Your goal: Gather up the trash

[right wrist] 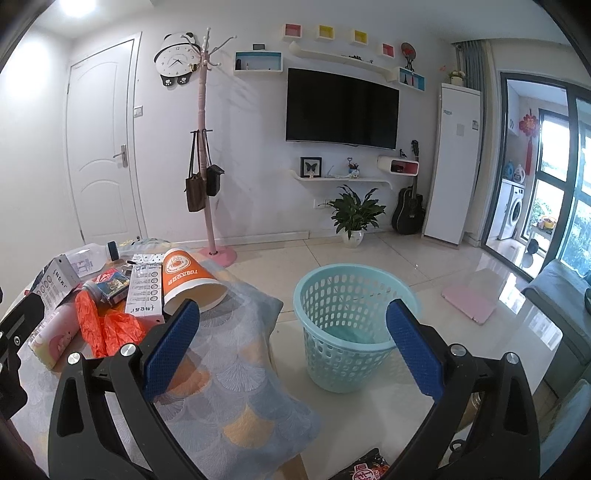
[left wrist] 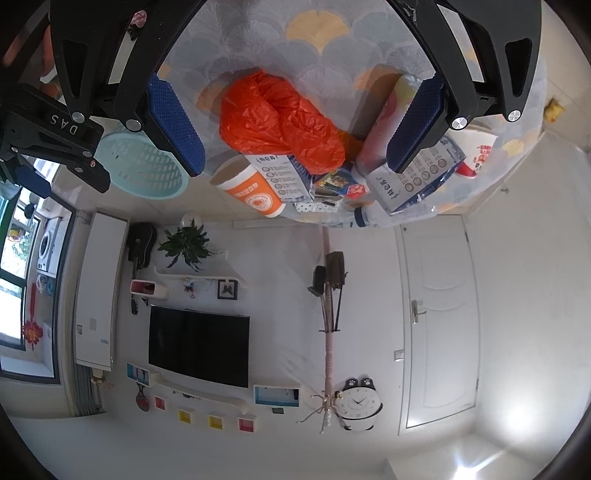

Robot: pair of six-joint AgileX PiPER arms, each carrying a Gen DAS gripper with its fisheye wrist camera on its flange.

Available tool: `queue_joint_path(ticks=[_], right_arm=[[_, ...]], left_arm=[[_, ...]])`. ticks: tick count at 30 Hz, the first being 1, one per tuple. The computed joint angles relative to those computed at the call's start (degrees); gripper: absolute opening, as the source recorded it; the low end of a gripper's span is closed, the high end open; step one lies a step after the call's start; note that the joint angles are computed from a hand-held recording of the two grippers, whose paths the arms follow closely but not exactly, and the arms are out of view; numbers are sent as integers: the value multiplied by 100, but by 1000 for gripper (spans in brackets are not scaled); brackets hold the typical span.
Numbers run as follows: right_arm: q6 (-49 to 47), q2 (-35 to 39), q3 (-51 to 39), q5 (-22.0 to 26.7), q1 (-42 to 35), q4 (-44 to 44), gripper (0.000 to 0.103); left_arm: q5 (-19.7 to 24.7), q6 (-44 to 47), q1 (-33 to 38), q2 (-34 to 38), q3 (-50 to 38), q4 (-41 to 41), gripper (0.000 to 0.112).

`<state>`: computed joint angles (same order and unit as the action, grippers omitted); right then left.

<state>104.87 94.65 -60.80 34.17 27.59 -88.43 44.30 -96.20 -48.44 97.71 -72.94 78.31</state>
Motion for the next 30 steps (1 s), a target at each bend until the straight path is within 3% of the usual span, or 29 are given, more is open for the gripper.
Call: queue_joint_path(ticks=[30], right_arm=[[38, 54, -24, 48, 76, 6, 96]], left_arm=[[-36, -88, -32, 0, 20, 77, 96]])
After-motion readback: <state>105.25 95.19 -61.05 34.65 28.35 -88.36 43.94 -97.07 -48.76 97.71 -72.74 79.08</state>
